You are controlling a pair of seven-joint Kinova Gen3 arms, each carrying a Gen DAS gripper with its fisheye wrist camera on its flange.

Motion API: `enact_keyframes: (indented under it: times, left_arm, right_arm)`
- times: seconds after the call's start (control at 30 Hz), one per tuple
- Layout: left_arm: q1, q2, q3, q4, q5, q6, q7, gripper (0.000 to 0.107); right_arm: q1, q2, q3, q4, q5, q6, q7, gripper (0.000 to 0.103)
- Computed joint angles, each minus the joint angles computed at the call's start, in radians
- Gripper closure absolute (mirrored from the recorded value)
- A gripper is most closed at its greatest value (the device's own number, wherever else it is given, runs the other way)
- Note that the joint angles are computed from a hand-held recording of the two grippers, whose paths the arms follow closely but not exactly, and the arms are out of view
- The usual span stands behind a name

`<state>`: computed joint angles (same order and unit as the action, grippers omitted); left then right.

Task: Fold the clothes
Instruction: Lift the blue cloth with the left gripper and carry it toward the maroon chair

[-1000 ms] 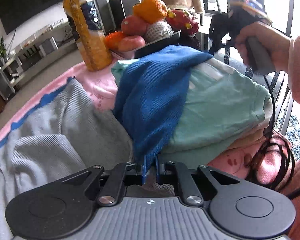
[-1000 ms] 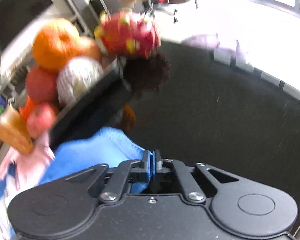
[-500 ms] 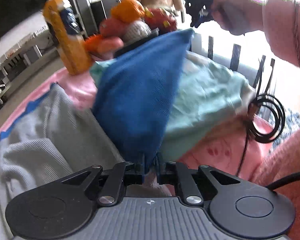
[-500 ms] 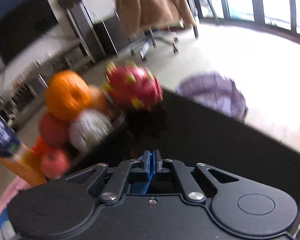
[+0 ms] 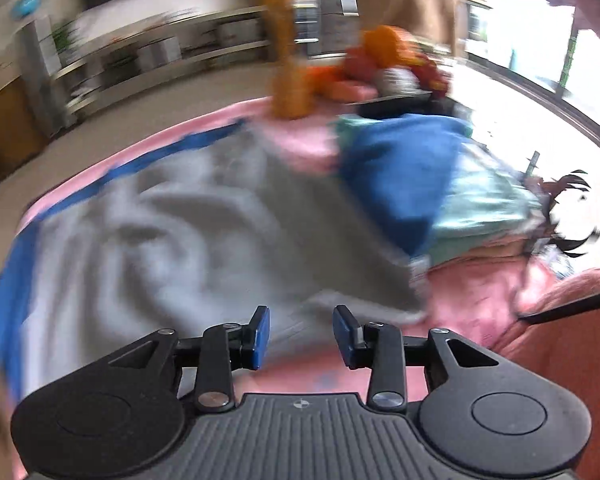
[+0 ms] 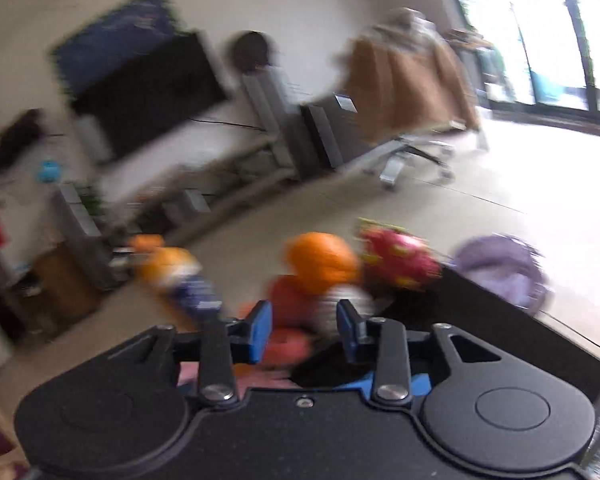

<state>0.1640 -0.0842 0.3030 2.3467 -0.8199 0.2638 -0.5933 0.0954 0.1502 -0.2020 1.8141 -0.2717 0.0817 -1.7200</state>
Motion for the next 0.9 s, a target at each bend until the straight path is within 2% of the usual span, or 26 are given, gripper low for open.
enact_keyframes:
  times: [0.1,0.17,0.23,0.33,0.4,0.5,0.57,0.7,0.8,0.9]
  left_arm:
    - [-0.02,-0.103,-0.139,0.073,0.122,-0.009,-0.113,0.071]
    - [-0.052,-0.152,-0.232,0.096,0.203,-0.007,-0.194,0.071]
    - [-0.097,-0.185,-0.324,0.1,0.282,0.0,-0.275,0.072]
    - [-0.128,-0.172,-0.463,0.06,0.367,0.007,-0.397,0.072]
    - [-0.126,-0.13,-0.556,0.005,0.407,0.018,-0.479,0.073]
    - [-0.089,-0.016,-0.678,-0.121,0.509,0.063,-0.601,0.072]
    - [-0.112,0.076,-0.68,-0.209,0.576,0.082,-0.682,0.067]
    - [-0.281,0.261,-0.522,-0.393,0.655,0.133,-0.823,0.066]
    - [-0.391,0.4,-0.387,-0.532,0.62,0.165,-0.803,0.066]
    - [-0.453,0.533,-0.291,-0.671,0.544,0.191,-0.741,0.067]
  right_arm:
    - [0.053,-0.036,-0.139,-0.02,-0.106,0.048,0.122,0.059]
    - [0.054,-0.032,-0.2,-0.05,-0.141,0.087,0.187,0.058]
    - [-0.019,-0.022,-0.188,-0.09,-0.112,0.127,0.187,0.058]
    - [-0.158,0.025,-0.151,-0.156,0.008,0.165,0.103,0.058]
    - [-0.25,0.065,-0.122,-0.197,0.066,0.172,0.051,0.058]
    - [-0.357,0.142,-0.085,-0.265,0.047,0.182,0.074,0.058]
    - [-0.381,0.203,-0.101,-0.318,0.041,0.211,0.11,0.058]
    - [-0.455,0.338,-0.085,-0.444,0.066,0.311,0.156,0.058]
    - [-0.483,0.454,-0.081,-0.551,0.062,0.414,0.191,0.058]
    - [-0.491,0.557,-0.081,-0.637,0.037,0.493,0.221,0.058]
